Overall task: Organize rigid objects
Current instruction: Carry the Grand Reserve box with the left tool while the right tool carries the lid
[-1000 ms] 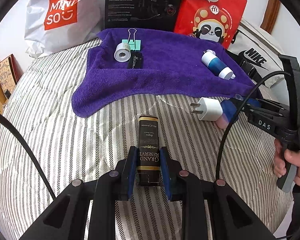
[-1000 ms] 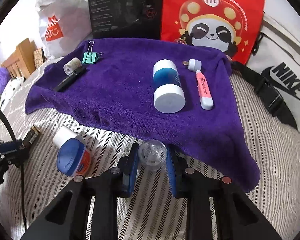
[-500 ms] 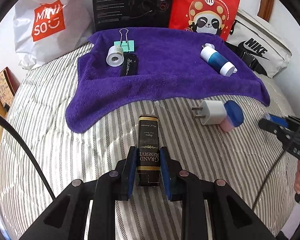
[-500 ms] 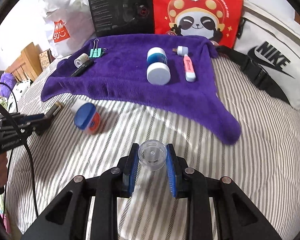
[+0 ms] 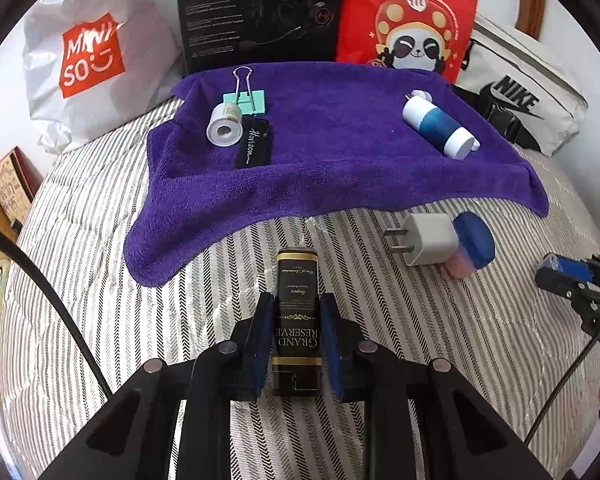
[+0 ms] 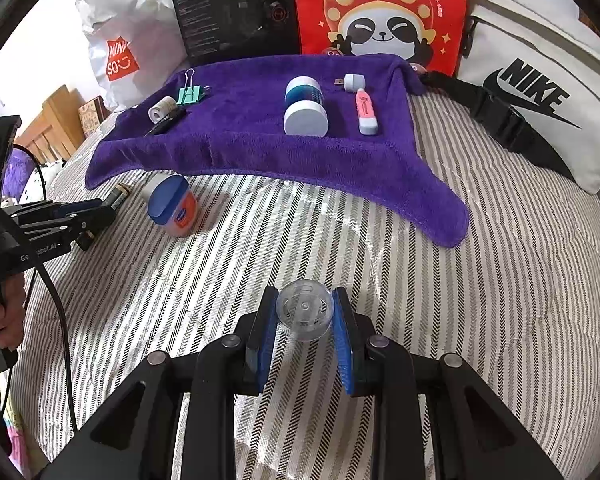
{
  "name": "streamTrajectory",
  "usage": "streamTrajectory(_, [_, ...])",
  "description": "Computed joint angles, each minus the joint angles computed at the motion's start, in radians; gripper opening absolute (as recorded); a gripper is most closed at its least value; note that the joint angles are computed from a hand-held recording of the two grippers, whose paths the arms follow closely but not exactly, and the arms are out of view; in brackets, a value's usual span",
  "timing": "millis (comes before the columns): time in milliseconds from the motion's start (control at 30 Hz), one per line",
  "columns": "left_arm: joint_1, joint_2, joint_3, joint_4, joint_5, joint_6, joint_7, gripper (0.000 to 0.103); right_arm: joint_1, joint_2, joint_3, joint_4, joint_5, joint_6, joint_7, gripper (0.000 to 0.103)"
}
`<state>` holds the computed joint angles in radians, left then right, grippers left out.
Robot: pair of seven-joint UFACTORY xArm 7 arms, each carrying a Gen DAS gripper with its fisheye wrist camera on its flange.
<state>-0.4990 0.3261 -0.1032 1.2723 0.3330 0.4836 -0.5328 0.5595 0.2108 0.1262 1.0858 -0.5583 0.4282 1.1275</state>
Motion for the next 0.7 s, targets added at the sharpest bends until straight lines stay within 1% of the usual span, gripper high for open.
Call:
streamTrajectory(133, [0.024,-0.005,-0.020,-0.002,-0.065,-0.004,0.028,0.022,-0.004,-0.017,0.001,0.000,-0.001,0.008,-0.009,0.027])
streamTrajectory(367, [0.018,-0.023,-0.017,0.007,-0.067,-0.001,0.025,0.022,-0.029,-0.045,0.006,0.006,-0.015,0.011,-0.026,0.027])
streamTrajectory(400, [0.012,-0.026,-0.011,0.010,-0.055,0.000,0.014,0.022,-0.032,-0.046,0.006,0.010,-0.017,0.011,-0.030,0.027])
streamTrajectory(467, [0.017,-0.025,-0.017,0.022,-0.064,0.009,0.025,0.022,-0.039,-0.046,0.007,0.016,-0.017,0.011,-0.038,0.027])
streamTrajectory(700, [0.011,-0.014,-0.012,0.085,-0.043,0.037,0.036,0.022,-0.056,-0.033,0.003,0.046,0.004,0.000,-0.076,0.027])
